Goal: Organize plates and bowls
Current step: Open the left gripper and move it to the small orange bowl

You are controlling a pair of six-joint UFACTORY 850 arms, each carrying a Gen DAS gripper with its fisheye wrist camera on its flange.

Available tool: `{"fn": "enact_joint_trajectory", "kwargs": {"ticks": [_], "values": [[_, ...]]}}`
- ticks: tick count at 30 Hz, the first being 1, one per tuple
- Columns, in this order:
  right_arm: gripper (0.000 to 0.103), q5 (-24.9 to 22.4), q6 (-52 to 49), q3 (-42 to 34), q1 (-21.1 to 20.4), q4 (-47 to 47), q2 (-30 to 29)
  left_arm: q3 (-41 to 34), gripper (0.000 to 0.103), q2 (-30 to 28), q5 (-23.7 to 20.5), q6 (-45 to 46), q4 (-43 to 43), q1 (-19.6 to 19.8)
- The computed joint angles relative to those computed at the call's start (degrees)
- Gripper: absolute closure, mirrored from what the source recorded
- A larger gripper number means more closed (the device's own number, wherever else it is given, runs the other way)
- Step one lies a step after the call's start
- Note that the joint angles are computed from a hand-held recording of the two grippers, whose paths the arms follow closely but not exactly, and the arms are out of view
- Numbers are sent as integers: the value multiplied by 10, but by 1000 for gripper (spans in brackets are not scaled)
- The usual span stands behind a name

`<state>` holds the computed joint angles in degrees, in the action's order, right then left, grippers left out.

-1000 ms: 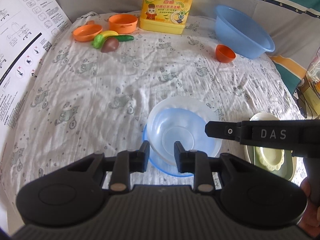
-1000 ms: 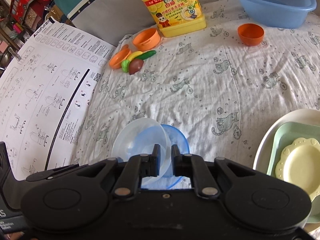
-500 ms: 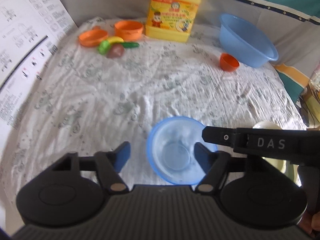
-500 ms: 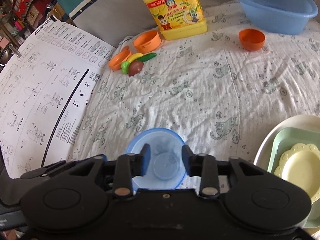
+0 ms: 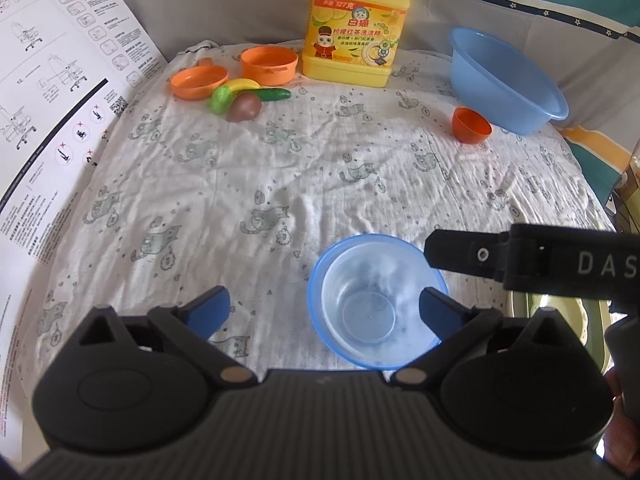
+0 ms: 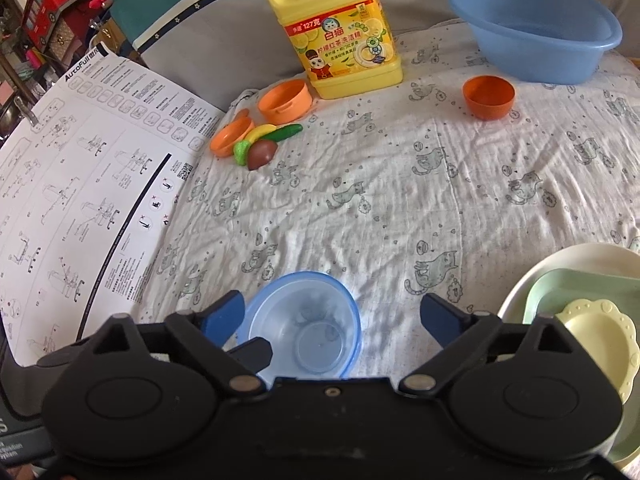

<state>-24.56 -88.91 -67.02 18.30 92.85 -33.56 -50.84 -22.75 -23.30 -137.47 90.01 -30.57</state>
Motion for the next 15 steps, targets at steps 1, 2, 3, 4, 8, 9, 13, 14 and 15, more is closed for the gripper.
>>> {"fn": "enact_joint_trajectory", "kwargs": {"ticks": [1,2,3,4,8,9,13,14,15], "values": [[5,0,0,1,0,2,1,0,0,0,1,0,1,0],[4,1,2,1,-1,2,1,0,0,-1,2,1,-1,1],[3,1,4,1,-1,3,0,-1,0,-1,2,5,-4,1],[1,0,6,1,-2,4,0,-1,0,-2,3,8,-7,2],[0,-3,9,0,-5,9,-1,-7,0,-5,3,24,-23,4],[0,-4,11,-1,-6,7,-2,-9,0,-6,4,30,-29,4],[0,-5,29,-10,-12,-1,-9,-24,0,-15,5,60,-56,7],[0,-6,34,-13,-14,-4,-11,-28,0,-17,6,71,-64,8],[0,-7,40,-17,-17,-7,-13,-34,0,-21,6,82,-72,9]]}}
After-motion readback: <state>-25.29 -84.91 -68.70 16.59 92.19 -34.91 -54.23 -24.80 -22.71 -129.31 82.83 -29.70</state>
